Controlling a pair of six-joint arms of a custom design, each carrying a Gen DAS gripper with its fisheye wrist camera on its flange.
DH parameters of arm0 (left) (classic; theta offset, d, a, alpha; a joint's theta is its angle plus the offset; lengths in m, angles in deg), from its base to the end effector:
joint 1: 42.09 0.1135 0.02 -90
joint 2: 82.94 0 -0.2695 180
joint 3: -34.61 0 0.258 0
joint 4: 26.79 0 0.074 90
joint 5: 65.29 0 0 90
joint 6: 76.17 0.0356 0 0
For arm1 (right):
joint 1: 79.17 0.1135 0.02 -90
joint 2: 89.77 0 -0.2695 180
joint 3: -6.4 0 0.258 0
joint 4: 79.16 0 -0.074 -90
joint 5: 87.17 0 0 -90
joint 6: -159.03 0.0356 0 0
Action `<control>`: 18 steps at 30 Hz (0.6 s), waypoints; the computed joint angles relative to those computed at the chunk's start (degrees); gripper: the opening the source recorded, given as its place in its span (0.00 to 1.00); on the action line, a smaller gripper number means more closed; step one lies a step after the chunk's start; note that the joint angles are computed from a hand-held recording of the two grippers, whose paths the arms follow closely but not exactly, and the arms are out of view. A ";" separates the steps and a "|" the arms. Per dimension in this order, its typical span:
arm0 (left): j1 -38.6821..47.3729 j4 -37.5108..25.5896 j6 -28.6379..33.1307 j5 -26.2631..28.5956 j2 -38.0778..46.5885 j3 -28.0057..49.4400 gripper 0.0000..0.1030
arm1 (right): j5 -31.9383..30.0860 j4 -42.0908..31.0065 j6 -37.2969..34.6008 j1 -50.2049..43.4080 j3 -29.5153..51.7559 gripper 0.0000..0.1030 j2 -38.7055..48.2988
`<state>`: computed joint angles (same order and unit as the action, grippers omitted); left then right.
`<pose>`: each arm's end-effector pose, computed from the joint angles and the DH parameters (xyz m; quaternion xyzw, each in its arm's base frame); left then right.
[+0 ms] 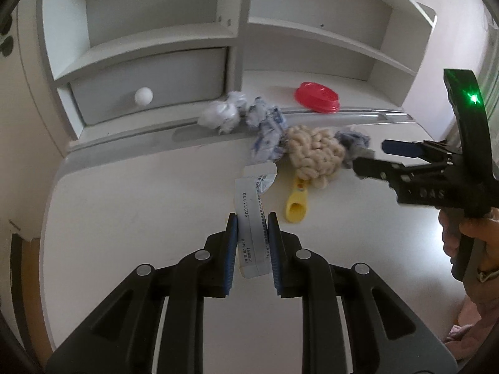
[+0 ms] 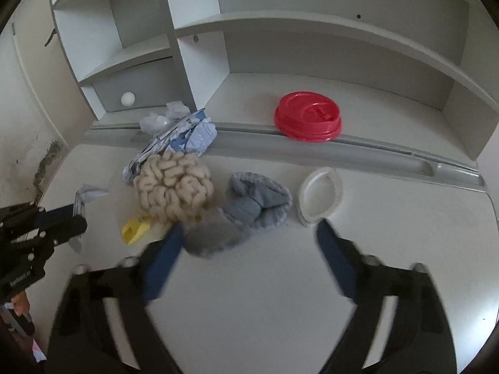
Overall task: Collect trash
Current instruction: 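Grasp the white paper strip with the left tool while the right tool grasps the grey sock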
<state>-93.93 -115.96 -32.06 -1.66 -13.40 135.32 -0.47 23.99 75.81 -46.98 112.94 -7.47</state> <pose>0.1377 -0.1496 0.4097 -0.0142 0.9379 -0.0579 0.3417 0.2407 0.1539 0.3995 -0.2172 0.9216 0.1326 0.2930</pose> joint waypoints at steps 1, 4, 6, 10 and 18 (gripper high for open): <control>0.45 0.10 0.21 0.34 -0.20 -0.30 0.18 | -0.62 -0.01 0.26 -0.20 0.20 0.62 0.75; 1.49 0.28 0.79 0.92 -0.63 -0.74 0.18 | -3.38 -0.50 0.47 -1.75 0.00 0.32 1.86; 1.74 0.34 1.06 1.10 -0.54 -0.65 0.18 | -5.77 0.15 0.74 -3.04 -1.09 0.23 1.38; 1.53 0.28 1.19 1.11 -0.22 -0.28 0.18 | -7.82 0.93 -0.04 -4.29 -2.29 0.17 -0.07; -1.20 -2.27 -0.72 -1.36 1.61 2.93 0.18 | -8.41 1.12 -0.53 -5.31 -2.94 0.12 -3.47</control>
